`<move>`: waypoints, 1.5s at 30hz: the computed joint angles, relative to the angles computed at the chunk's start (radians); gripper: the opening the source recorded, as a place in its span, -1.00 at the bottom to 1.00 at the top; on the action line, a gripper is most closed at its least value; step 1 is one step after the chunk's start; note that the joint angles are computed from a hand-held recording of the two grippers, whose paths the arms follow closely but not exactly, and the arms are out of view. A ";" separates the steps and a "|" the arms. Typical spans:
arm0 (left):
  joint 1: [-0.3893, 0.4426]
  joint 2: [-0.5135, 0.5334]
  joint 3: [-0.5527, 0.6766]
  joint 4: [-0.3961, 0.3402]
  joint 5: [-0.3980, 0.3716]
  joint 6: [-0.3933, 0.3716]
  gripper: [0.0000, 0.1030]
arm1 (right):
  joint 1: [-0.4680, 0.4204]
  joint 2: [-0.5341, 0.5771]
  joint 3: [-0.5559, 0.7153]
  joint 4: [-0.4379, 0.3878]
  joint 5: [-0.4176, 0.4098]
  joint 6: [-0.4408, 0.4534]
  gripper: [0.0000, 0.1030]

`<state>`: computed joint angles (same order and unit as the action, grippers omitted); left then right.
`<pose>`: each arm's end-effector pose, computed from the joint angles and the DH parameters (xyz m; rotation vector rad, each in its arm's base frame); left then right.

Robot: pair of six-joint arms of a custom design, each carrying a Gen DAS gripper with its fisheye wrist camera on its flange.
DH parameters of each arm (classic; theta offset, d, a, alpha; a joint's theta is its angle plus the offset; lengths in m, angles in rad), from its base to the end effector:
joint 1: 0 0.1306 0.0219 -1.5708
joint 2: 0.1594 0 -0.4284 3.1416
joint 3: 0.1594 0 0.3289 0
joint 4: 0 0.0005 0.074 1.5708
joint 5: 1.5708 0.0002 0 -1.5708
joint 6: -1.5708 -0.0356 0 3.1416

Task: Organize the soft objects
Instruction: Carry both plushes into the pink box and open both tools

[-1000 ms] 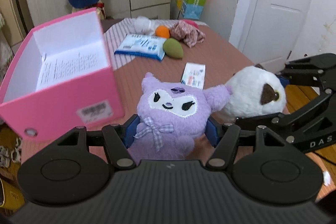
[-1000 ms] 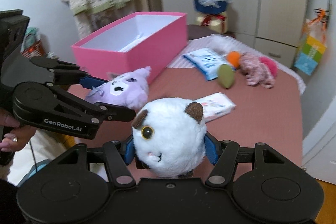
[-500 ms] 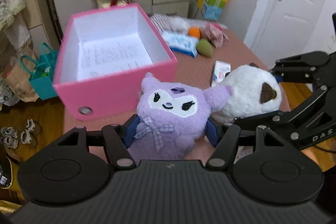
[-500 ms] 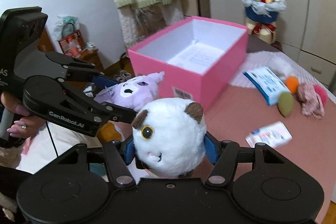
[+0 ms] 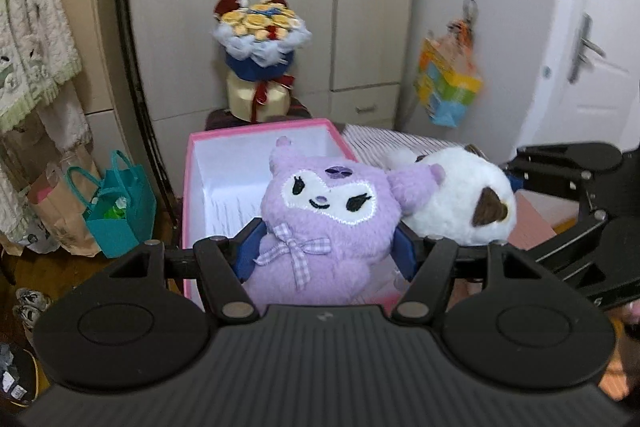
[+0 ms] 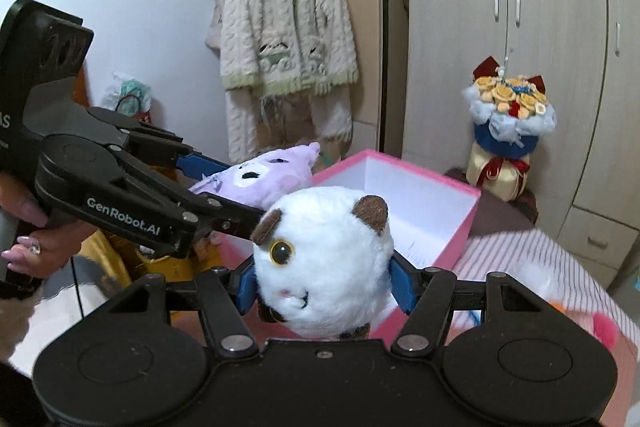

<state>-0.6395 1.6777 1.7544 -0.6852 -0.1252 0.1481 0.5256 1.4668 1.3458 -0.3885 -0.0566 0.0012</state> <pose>0.4454 -0.3264 0.5064 0.4631 2.1414 -0.3119 0.4038 0.2359 0.4650 -0.5808 2.0197 0.3770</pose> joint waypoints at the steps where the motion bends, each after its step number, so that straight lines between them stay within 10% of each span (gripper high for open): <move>1: 0.015 0.027 0.027 -0.001 0.007 0.010 0.25 | -0.013 0.026 0.022 0.010 -0.011 -0.006 0.33; 9: 0.067 0.235 0.241 -0.043 -0.056 0.039 0.25 | -0.081 0.233 0.222 -0.038 -0.025 0.137 0.33; 23: 0.093 0.471 0.625 -0.339 -0.095 0.124 0.25 | -0.106 0.452 0.529 -0.266 -0.001 0.277 0.32; 30: 0.092 0.490 0.650 -0.372 -0.109 0.132 0.43 | -0.107 0.469 0.551 -0.290 -0.002 0.275 0.40; 34: 0.081 0.428 0.543 -0.285 -0.136 0.081 0.73 | -0.107 0.445 0.515 -0.261 0.004 0.265 0.49; 45: 0.053 0.216 0.274 -0.158 -0.147 0.029 0.76 | -0.086 0.291 0.380 -0.254 0.011 0.208 0.55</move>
